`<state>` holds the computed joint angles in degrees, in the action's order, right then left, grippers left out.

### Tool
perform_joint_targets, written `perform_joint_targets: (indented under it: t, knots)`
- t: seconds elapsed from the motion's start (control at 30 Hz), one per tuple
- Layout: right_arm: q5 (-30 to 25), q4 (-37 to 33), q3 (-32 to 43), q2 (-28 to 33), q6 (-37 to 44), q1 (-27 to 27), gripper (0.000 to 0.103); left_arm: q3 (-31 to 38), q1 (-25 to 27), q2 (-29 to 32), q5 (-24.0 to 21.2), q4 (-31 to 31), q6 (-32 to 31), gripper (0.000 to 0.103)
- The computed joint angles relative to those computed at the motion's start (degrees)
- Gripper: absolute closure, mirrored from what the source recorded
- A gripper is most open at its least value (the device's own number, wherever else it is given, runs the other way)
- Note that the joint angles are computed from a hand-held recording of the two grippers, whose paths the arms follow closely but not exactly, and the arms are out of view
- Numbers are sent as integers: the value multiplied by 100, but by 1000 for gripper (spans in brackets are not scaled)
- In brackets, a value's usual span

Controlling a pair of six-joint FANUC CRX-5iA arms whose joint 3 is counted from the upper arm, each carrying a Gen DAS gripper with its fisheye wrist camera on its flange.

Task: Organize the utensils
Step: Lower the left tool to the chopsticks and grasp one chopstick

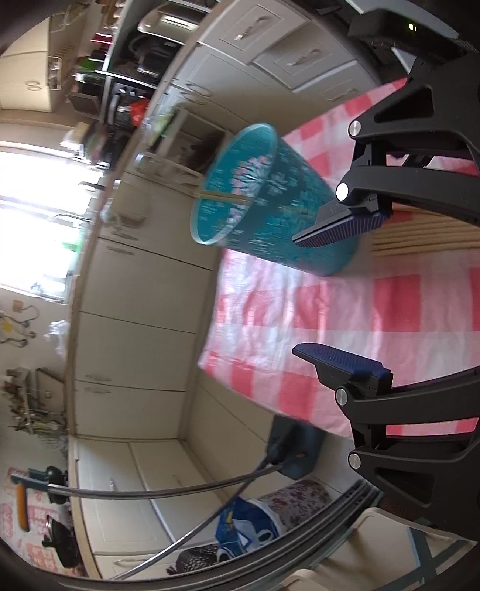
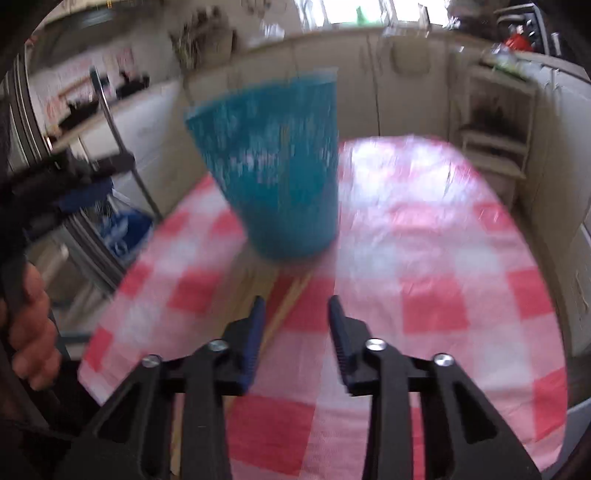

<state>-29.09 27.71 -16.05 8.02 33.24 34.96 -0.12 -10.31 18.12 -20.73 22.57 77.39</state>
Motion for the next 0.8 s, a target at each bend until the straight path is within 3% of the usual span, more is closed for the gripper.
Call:
perform_joint_targets:
  t: [0.07, 0.2, 0.4, 0.5, 0.6, 0.7, 0.73, 0.8]
  knots:
    - [-250, -452, 249, 187, 415, 4, 85, 246, 19, 132, -451, -344, 219, 52]
    - [-323, -573, 427, 370, 487, -14, 86, 579, -11, 341, -1057, -756, 351, 52]
    - [-318, -765, 576, 504, 505, 35, 85, 732, -52, 440, -1287, -1002, 384, 52]
    - [-155, -614, 482, 440, 273, 57, 73, 773, -71, 459, -1319, -1072, 432, 52]
    - [-282, -763, 659, 544, 516, 70, 73, 825, -99, 473, -1378, -1160, 503, 52]
    - [-416, -713, 719, 606, 620, 102, 80, 883, -122, 503, -1435, -1233, 535, 52]
    - [-499, -695, 768, 637, 702, 118, 90, 897, -129, 511, -1457, -1252, 537, 52]
    - [-554, -807, 833, 653, 873, 117, 92, 934, -139, 529, -1509, -1300, 551, 52]
